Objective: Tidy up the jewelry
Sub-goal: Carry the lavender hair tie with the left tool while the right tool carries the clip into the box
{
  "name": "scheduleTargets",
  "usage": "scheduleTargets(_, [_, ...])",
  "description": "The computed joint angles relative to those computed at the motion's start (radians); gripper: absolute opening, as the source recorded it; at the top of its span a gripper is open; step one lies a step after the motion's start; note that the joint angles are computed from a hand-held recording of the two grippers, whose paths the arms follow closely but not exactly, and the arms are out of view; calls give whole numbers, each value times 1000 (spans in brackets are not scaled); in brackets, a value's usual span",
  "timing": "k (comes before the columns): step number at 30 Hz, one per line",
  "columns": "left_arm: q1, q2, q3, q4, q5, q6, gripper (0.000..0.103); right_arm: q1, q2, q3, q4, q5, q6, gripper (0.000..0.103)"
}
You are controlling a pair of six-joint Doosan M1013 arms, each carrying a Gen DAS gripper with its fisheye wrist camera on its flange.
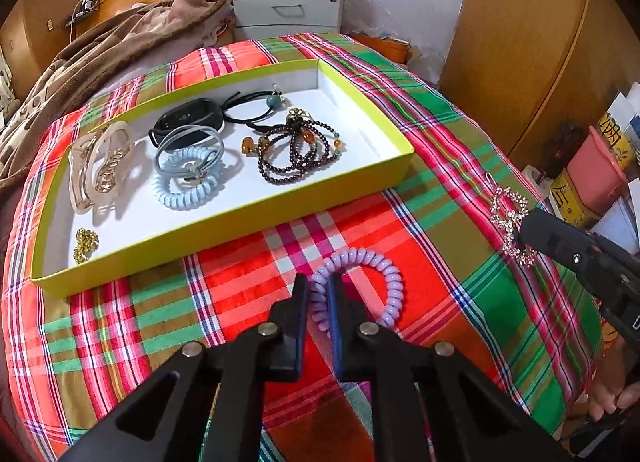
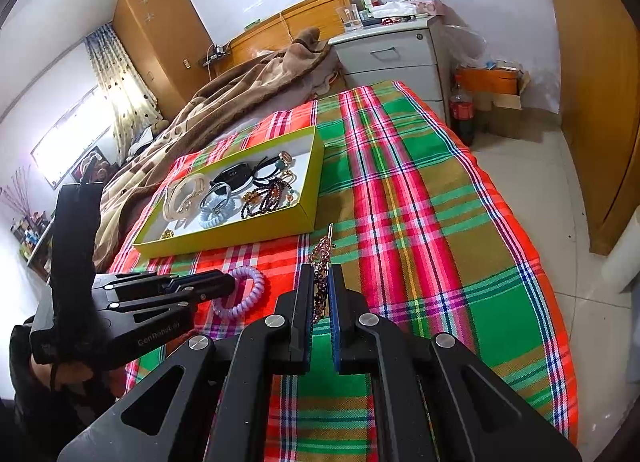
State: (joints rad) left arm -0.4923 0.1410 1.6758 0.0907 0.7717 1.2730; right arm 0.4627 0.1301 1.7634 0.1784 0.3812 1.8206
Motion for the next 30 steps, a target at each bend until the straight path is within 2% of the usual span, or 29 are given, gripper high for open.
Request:
scheduleTargets(17, [15, -49, 21, -1, -54, -28, 10, 6, -8, -7, -18, -11, 11, 7])
scheduleTargets(23, [42, -72, 19, 23, -80, -61, 10, 12, 6, -48, -25, -19, -11, 7])
scheduleTargets(30, [86, -79, 4, 79, -83, -115, 10, 14, 52, -121, 46, -4, -114, 7])
